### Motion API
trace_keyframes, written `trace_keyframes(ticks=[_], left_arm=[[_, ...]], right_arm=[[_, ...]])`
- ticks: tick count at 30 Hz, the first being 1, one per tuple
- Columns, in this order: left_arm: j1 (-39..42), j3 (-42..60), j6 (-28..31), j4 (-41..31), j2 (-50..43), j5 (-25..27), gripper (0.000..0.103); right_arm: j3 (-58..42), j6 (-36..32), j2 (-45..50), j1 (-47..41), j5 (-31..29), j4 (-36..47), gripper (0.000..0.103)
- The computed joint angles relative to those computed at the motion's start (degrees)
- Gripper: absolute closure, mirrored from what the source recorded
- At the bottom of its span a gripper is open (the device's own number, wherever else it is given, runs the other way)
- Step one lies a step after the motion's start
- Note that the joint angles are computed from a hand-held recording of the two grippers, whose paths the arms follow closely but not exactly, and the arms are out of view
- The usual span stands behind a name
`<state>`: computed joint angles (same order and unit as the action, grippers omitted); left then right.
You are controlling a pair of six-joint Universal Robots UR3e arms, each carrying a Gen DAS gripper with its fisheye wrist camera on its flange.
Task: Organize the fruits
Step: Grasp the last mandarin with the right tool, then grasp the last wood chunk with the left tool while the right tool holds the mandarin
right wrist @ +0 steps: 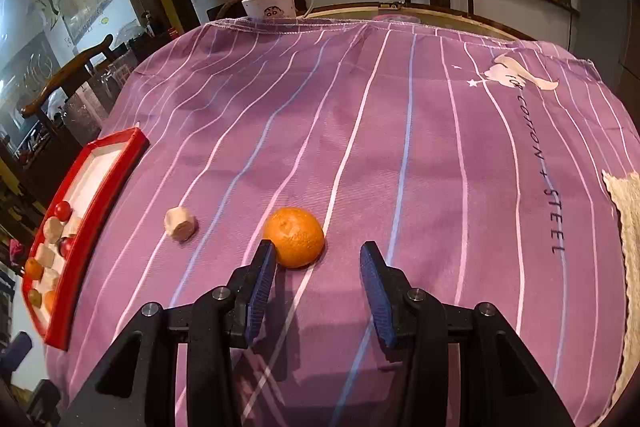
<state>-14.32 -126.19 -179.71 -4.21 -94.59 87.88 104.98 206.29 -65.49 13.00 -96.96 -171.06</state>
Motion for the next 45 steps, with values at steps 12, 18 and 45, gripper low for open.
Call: trace_keyframes(ticks=[12,18,45], left_arm=[[-0.42,4.11,-1.12,-3.74,-1.48,-0.74,0.018],[0.19,13.64,-0.71,-11.36,-6.11,-3.67,0.018],[-5.84,64.39,2.28,-28.01,-44.22,-5.64,0.047]], right_arm=[[-5.47,-4.03,5.39,1.75,-0.3,-0.79,0.061],[-1.14,-2.33,3.05,-0.66,3.05,-3.46,0.066],[3.89,1.86,1.19,-3.67,5.44,-7.12,0.066]])
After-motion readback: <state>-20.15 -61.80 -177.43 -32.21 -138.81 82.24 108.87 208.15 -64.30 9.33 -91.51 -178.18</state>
